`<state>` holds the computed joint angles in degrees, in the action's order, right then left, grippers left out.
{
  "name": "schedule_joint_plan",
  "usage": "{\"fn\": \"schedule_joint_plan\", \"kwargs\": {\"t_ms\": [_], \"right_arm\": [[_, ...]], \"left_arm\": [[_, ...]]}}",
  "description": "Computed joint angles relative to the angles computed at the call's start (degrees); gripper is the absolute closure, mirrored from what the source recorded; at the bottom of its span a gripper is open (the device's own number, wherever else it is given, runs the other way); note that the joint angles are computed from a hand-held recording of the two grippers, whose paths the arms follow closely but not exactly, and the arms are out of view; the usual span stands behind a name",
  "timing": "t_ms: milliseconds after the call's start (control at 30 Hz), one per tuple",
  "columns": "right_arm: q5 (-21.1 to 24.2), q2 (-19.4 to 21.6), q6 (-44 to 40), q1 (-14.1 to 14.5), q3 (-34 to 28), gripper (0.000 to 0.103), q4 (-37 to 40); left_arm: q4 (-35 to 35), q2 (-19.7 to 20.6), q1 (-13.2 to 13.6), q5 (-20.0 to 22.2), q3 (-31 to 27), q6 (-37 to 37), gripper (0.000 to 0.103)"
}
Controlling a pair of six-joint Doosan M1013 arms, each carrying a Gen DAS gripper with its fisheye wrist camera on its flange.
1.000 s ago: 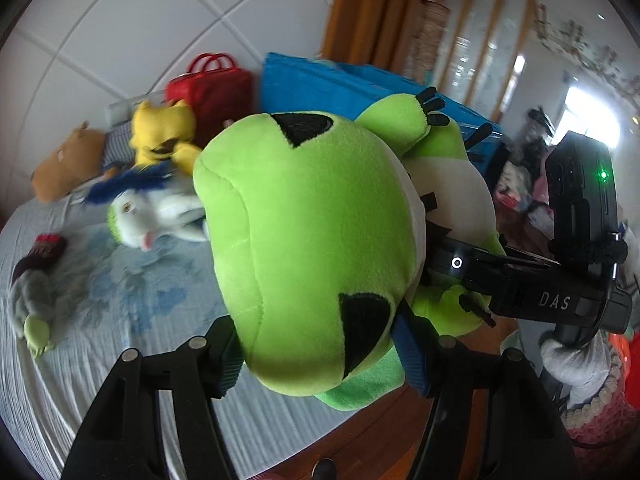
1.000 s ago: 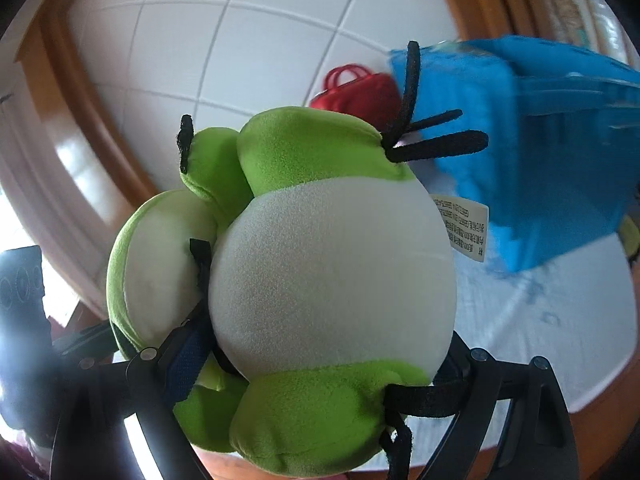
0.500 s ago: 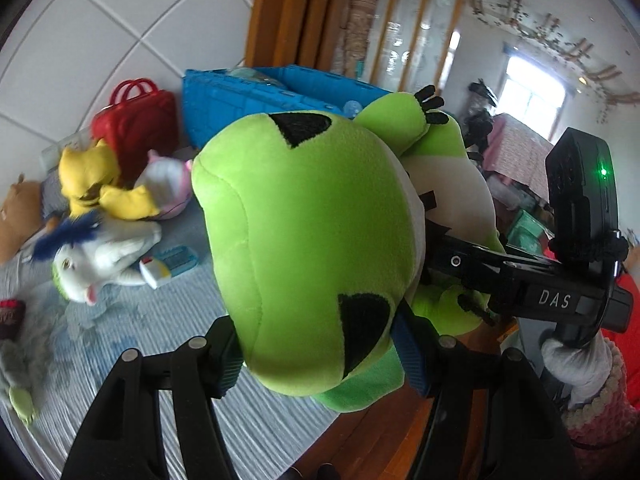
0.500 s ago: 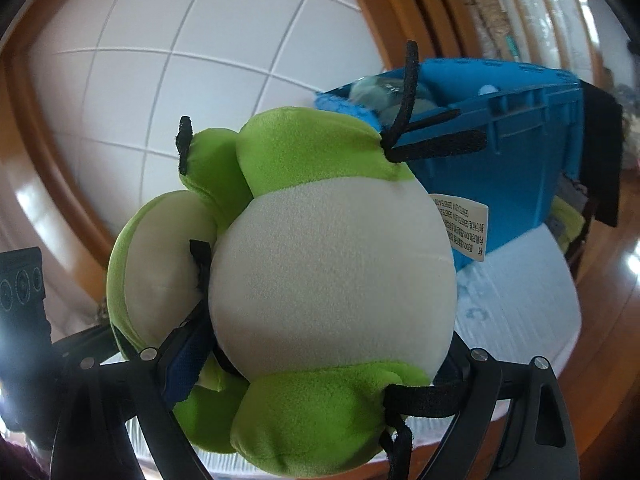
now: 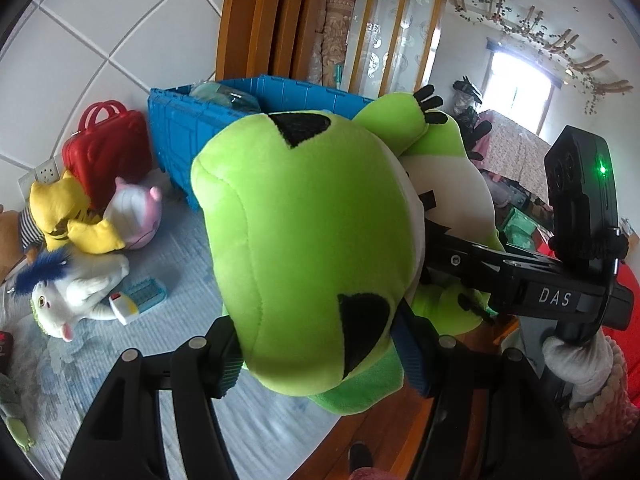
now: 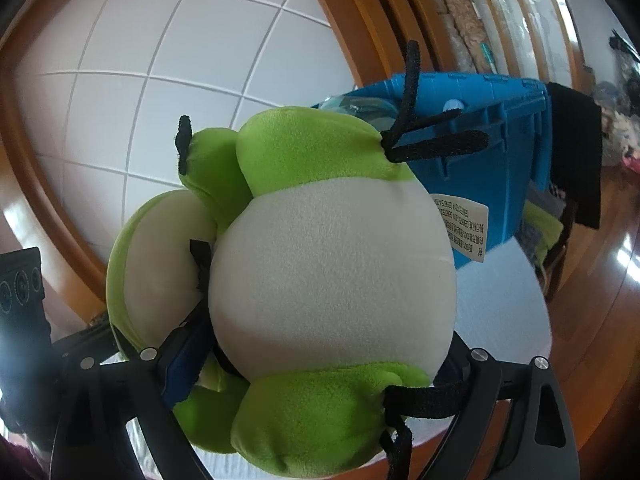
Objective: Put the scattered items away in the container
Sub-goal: 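Carry the green frog with both tools over the blue container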
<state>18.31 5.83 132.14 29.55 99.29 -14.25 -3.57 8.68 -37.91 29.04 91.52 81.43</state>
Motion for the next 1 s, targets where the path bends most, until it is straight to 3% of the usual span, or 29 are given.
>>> {"fn": "schedule_joint_plan", "kwargs": {"t_ms": [100, 267, 533, 733, 1000], "right_arm": [[-1.04, -0.32, -14.38, -3.07, 0.24, 0.01, 11.84], [1.29, -0.95, -40.49, -8.73, -0.76, 0.01, 32.71], [6.68, 0.21, -63.47, -15.66, -6.65, 0.01, 49.24], [8.95, 4.11, -73.89, -18.67, -14.6, 0.01, 58.09], [11.97, 12.26, -76.54, -19.69, -27.23, 0.01, 59.53]], "left_arm": [[6.94, 1.86, -2.3, -0.03, -2.43, -8.6, 0.039], [16.16, 5.34, -5.34, 1.19, -7.48, -19.92, 0.039], [20.05, 10.74, -5.95, 4.6, -19.16, -23.05, 0.039], [20.02, 15.48, -3.93, 6.83, -29.23, -19.68, 0.039], [17.01, 23.09, -0.14, 9.99, -42.47, -14.6, 0.038]]}}
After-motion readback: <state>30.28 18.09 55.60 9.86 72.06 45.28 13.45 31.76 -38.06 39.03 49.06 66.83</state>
